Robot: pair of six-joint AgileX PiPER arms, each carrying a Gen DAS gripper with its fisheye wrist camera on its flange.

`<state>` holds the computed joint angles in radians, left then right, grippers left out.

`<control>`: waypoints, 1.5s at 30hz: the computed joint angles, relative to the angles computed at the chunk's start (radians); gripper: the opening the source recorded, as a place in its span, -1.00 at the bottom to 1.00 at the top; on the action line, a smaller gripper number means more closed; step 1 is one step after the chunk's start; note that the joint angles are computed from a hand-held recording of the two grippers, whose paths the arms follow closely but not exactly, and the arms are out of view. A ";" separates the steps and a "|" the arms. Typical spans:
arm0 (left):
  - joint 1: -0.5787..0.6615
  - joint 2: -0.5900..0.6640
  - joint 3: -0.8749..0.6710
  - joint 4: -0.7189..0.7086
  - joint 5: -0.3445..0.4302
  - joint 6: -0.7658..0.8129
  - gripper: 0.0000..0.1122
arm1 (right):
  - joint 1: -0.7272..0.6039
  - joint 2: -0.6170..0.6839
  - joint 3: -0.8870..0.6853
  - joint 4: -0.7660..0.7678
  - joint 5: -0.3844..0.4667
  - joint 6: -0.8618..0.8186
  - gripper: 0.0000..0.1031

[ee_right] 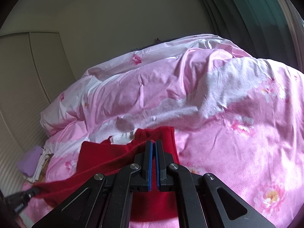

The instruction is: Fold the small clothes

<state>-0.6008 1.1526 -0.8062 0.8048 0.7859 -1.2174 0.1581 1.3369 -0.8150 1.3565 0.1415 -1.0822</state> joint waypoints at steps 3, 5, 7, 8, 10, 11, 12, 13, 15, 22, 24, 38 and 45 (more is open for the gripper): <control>0.113 0.087 -0.083 -0.031 -0.080 0.094 -0.92 | -0.006 0.054 -0.063 -0.027 0.006 0.022 -0.95; 0.187 0.169 -0.160 -0.064 -0.131 0.168 -0.92 | -0.013 0.099 -0.114 -0.075 0.014 0.071 -0.95; 0.237 0.248 -0.234 -0.096 -0.165 0.227 -0.92 | -0.017 0.145 -0.165 -0.127 0.015 0.121 -0.95; 0.257 0.292 -0.278 -0.112 -0.176 0.257 -0.92 | -0.016 0.172 -0.194 -0.167 0.012 0.158 -0.95; 0.289 0.368 -0.354 -0.144 -0.195 0.305 -0.92 | -0.018 0.228 -0.258 -0.254 0.014 0.245 -0.95; 0.300 0.401 -0.389 -0.159 -0.199 0.326 -0.92 | -0.022 0.255 -0.292 -0.299 0.019 0.292 -0.95; 0.317 0.442 -0.434 -0.179 -0.206 0.354 -0.92 | -0.026 0.287 -0.331 -0.347 0.023 0.346 -0.95; 0.333 0.487 -0.482 -0.203 -0.213 0.385 -0.92 | -0.030 0.321 -0.372 -0.397 0.030 0.400 -0.95; 0.357 0.558 -0.559 -0.243 -0.214 0.431 -0.92 | -0.032 0.385 -0.454 -0.522 0.041 0.532 -0.95; 0.425 0.793 -0.764 -0.363 -0.201 0.555 -0.92 | -0.017 0.645 -0.777 -0.970 0.162 0.976 -0.95; 0.431 0.833 -0.787 -0.368 -0.202 0.556 -0.92 | -0.012 0.705 -0.837 -1.030 0.188 1.037 -0.95; 0.436 0.864 -0.798 -0.421 -0.203 0.603 -0.62 | -0.018 0.832 -0.956 -1.105 0.280 1.140 -0.14; 0.376 0.727 -0.688 -0.265 -0.191 0.539 -0.36 | -0.017 0.670 -0.788 -1.078 0.206 1.050 0.06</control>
<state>-0.2251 1.8793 -1.4941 0.5402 0.5952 -0.6780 0.1408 2.0068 -1.6030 0.2781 0.3470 -0.0319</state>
